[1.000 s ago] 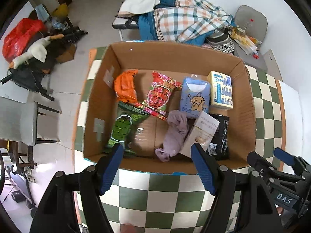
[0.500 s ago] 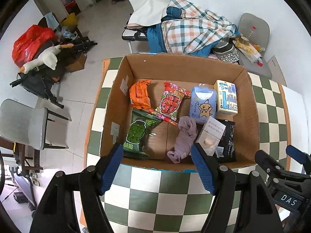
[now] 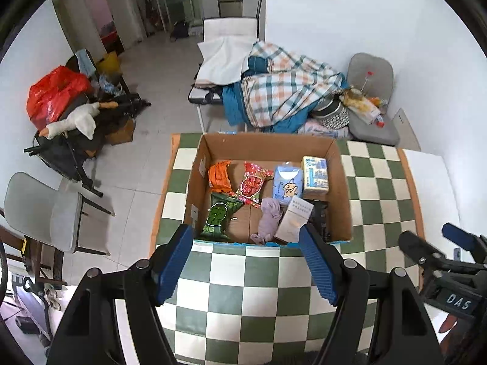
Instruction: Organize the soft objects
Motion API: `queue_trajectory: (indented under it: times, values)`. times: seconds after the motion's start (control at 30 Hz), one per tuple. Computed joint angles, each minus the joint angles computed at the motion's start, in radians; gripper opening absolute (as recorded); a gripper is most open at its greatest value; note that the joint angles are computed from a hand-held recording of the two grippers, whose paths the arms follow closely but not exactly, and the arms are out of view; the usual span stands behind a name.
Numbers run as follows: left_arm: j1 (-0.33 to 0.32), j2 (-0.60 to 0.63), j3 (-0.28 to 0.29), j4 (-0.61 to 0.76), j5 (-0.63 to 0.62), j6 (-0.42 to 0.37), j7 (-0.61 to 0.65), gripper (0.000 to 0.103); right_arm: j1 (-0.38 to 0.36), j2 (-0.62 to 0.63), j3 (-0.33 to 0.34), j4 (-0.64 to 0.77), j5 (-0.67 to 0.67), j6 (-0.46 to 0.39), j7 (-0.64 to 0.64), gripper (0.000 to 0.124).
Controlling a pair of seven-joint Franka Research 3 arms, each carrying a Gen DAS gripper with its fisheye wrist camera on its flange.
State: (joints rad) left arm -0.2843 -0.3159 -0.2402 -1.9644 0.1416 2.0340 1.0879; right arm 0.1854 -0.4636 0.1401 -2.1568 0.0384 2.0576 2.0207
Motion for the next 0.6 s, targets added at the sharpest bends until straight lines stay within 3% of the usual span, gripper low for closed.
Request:
queue_trajectory:
  times: [0.27,0.6]
  values:
    - [-0.006,-0.057,-0.008,0.035,0.009,-0.056,-0.003,0.071,-0.017,-0.118,0.030,0.052,-0.048,-0.072,0.017,0.103]
    - [-0.011,-0.097,-0.016,0.043,0.015,-0.064,-0.028,0.071,-0.031,-0.146,0.048,0.118,-0.064,-0.129,-0.007,0.103]
